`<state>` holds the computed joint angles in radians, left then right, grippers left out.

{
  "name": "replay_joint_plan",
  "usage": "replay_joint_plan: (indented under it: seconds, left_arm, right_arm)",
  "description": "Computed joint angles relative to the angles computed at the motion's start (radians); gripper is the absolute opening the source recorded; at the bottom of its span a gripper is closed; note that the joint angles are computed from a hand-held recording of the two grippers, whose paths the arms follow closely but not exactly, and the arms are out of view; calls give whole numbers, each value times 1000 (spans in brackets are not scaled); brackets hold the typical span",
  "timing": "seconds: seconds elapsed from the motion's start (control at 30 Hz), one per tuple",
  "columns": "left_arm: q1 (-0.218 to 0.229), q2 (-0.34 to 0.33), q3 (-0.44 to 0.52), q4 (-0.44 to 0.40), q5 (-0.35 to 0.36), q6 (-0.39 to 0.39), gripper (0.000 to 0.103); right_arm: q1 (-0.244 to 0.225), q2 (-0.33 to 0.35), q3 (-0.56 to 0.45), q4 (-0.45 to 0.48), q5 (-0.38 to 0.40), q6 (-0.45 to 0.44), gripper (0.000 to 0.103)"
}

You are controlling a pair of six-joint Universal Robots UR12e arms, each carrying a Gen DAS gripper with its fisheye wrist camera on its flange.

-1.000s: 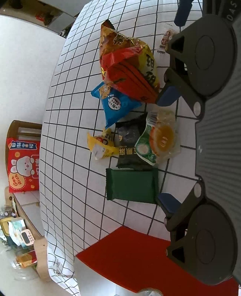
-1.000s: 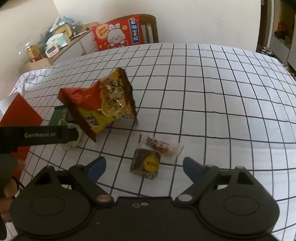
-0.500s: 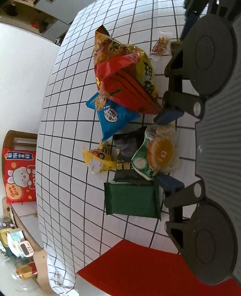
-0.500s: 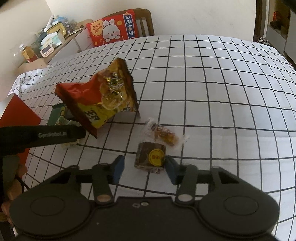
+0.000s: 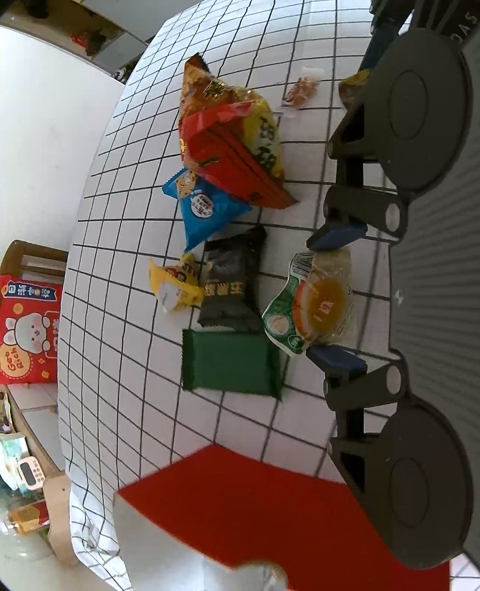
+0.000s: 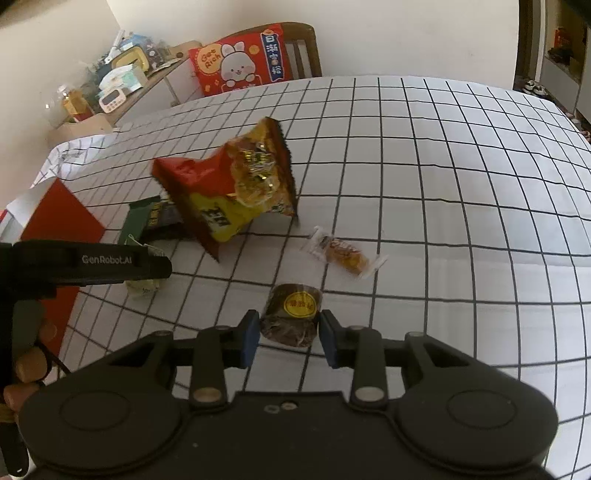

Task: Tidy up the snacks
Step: 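Lift the pastry packet with the left tool while the right tool carries the dark cake toward the box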

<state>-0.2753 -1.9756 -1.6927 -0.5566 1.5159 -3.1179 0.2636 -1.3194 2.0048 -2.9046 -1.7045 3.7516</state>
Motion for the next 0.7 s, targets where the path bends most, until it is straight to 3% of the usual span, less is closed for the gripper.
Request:
replay_joint_plan:
  seconds: [0.7]
  left_arm:
    - [66,181,-102,-30,-59,30,56]
  right_arm:
    - [66,-58,-22,-38,6,-61,34]
